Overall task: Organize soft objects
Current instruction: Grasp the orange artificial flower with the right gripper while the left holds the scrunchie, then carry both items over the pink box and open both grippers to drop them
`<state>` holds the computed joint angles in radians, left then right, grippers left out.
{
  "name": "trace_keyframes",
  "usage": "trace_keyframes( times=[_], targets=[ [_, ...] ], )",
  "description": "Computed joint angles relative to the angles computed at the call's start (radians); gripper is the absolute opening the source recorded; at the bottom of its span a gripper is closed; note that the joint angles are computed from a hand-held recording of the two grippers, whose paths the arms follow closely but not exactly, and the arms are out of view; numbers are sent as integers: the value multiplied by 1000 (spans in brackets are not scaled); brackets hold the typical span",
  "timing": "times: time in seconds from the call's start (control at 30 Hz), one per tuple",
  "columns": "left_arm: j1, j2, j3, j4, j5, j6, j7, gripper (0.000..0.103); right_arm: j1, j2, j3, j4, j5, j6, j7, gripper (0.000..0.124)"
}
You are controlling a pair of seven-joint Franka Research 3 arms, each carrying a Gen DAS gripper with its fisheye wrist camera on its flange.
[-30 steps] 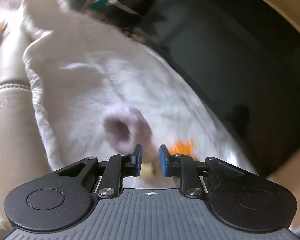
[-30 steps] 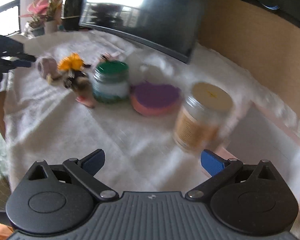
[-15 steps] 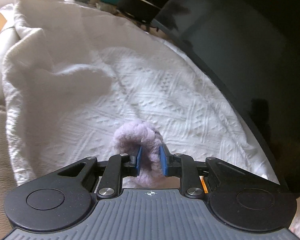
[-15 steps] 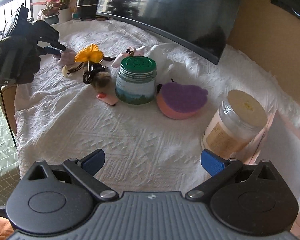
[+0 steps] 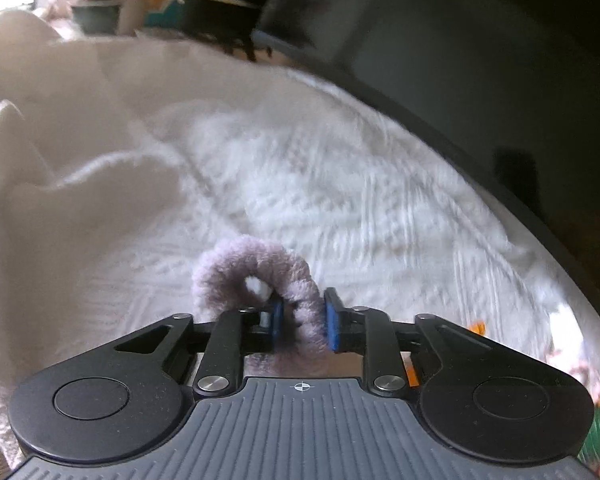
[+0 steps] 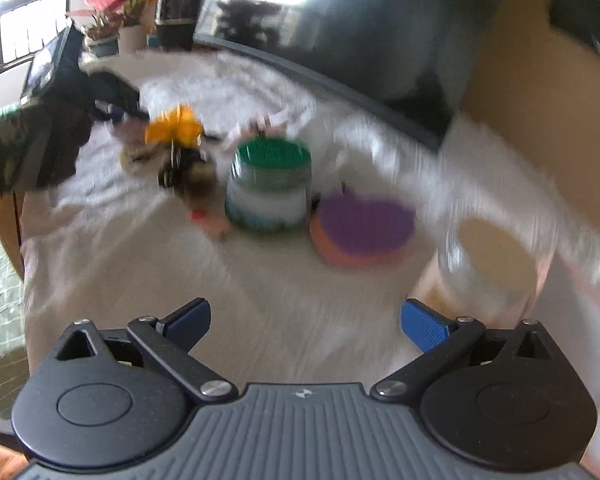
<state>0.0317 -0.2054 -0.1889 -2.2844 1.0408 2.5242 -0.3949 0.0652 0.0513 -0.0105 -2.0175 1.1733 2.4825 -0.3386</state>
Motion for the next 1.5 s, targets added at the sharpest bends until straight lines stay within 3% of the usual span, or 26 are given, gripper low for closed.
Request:
trace_keyframes(
  times=[0.1, 0.13, 0.2, 0.33, 0.43, 0.53, 0.6, 0.67, 0.7, 0.73, 0.83, 0.93, 1.07, 1.3, 1.5],
  targets=[
    [21, -48, -6, -50, 129, 69, -68, 16, 19, -16, 17, 19, 60, -30, -54, 77],
    [24, -58, -10, -57, 152, 70, -75, 15, 28, -15, 22, 33, 52, -48, -41, 62],
    [31, -102, -13, -91, 200, 98, -111, 14, 51, -2, 35, 81, -2, -95, 33, 49],
    [37, -190, -42, -142, 258, 98, -137, 14, 105, 52, 76, 170, -82, -149, 135, 49],
    [34, -249, -55, -178, 262, 90, -135, 14, 162, 128, 118, 236, -142, -88, 195, 61],
    [33, -297, -60, -216, 249, 100, -131, 14, 221, 225, 147, 309, -236, 22, 318, 63],
    [35, -319, -58, -235, 231, 114, -117, 14, 245, 293, 153, 378, -327, 36, 435, 62],
    [44, -334, -56, -251, 221, 138, -110, 14, 265, 348, 148, 433, -419, 40, 556, 48],
    [50, -339, -59, -254, 220, 147, -107, 14, 267, 364, 147, 450, -455, 35, 594, 28],
    [57, -340, -64, -253, 220, 153, -103, 14, 257, 363, 157, 448, -462, 43, 599, 16],
    [81, -329, -80, -236, 251, 180, -116, 14, 184, 332, 196, 461, -416, -36, 580, 9],
    [97, -292, -92, -188, 309, 211, -143, 14, 113, 262, 208, 452, -308, -123, 516, 9],
    [93, -209, -94, -76, 436, 252, -209, 14, 57, 182, 168, 444, -173, -208, 448, 9],
    [-5, 12, -60, 186, 493, 312, -123, 14, -10, 72, 62, 383, -7, -223, 352, 9],
    [-112, 246, -31, 448, 391, 376, 82, 14, -78, 79, -2, 409, 77, -190, 335, 9]
  ],
)
